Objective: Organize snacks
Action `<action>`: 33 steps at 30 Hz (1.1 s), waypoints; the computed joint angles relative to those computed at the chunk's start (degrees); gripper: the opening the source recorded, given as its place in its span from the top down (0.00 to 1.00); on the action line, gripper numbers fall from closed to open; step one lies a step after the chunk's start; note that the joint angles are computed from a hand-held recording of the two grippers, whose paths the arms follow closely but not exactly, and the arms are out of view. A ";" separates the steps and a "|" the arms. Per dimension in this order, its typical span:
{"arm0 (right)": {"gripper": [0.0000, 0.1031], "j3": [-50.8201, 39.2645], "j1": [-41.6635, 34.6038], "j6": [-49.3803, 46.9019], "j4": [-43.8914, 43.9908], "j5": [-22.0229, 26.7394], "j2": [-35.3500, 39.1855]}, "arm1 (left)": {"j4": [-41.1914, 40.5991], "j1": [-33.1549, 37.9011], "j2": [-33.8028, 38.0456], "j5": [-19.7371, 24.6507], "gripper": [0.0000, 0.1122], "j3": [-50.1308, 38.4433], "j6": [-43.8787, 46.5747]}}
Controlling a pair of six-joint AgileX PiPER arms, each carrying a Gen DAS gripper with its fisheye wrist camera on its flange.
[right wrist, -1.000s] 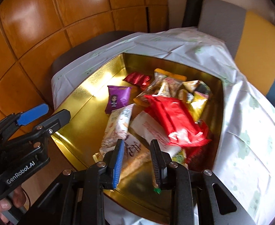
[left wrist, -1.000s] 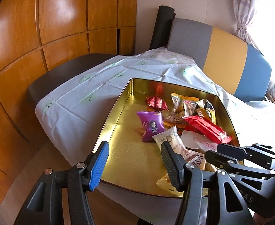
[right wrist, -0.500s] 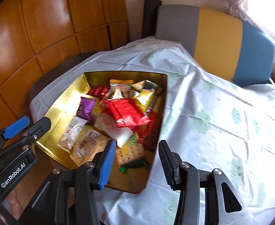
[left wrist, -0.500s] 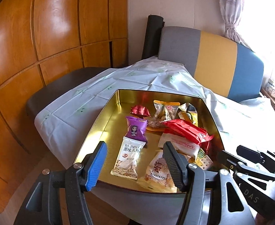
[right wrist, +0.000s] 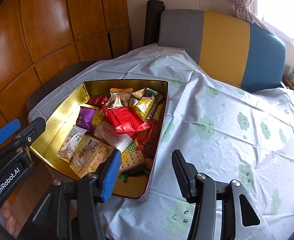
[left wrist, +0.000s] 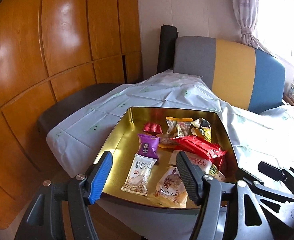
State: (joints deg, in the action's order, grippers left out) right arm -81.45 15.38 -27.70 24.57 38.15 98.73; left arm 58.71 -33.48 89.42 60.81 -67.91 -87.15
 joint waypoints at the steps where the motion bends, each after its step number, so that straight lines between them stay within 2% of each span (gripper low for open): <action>1: 0.48 0.15 0.03 -0.01 0.03 -0.12 -0.13 | -0.05 0.00 0.00 0.02 0.40 -0.01 0.16; 33: 0.44 2.18 0.42 -0.24 0.02 -1.91 -1.65 | 0.96 -0.51 -1.53 -0.76 0.40 1.57 -0.92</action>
State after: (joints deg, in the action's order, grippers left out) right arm -79.27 15.80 -27.95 24.59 36.24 97.07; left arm 59.68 -33.98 87.90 60.05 -66.34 -88.07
